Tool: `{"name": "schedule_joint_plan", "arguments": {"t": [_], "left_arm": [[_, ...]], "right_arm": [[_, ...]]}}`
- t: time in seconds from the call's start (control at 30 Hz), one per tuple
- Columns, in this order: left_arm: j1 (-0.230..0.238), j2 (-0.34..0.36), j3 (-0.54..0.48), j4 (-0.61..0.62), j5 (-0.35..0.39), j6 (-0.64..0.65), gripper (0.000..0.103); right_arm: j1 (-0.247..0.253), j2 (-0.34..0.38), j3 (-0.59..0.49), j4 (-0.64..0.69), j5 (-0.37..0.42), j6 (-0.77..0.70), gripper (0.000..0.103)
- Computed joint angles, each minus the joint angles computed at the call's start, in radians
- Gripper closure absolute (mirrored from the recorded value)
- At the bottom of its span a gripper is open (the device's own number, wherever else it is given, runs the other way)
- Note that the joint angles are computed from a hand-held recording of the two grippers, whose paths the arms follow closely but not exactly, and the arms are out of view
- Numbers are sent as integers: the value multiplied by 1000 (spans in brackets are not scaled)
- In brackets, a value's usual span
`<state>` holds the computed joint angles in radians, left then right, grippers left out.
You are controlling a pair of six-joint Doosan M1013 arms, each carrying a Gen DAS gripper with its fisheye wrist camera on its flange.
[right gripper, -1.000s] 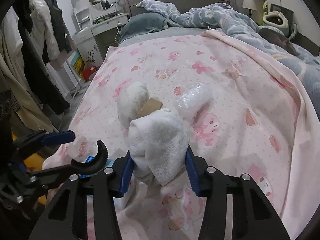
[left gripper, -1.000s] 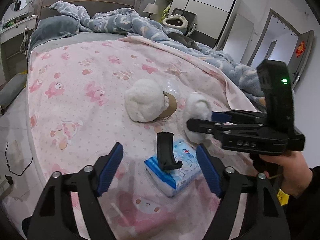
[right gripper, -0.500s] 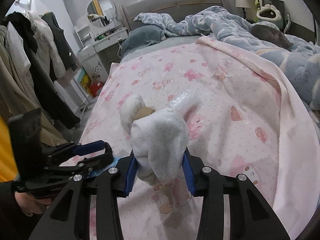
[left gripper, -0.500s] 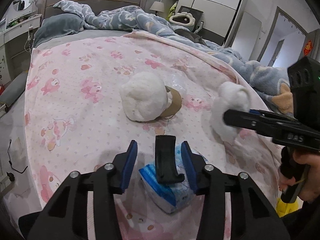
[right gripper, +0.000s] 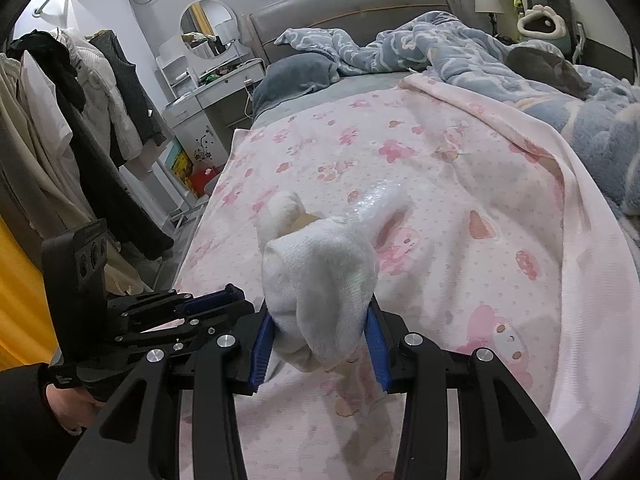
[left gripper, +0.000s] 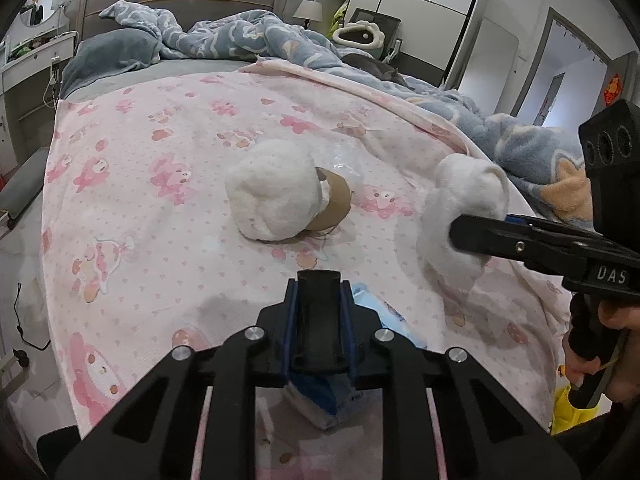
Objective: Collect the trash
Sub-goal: 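Carry the white sock over the teal bin with the right tool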
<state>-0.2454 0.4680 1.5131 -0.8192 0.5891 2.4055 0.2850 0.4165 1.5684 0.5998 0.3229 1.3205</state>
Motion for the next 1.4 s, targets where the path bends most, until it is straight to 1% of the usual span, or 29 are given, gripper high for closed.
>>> {"name": "schedule_joint_plan", "arguments": {"t": [0.17,0.4,0.5,0.9,1.1,1.4], "left_arm": [[14,-19,15,-15,-10,13,82],[36,-46,38,-4,-25,-7,82],[46,-63,56,25,-40,-20,82],[97,-112,104,118,-47,-79,81],[123,-115,112,185,-41,-127,81],[170,-105,107,296,0,-205,81]], "right_arm": [[11,4,-13,7,6,-7,61],[32,11,-32,1,14,-3,61],[47,16,-42,10,19,-14,61],[96,30,-71,16,24,-26,61],[123,51,-112,37,44,-48,61],[159,92,-188,18,88,-53,61]]}}
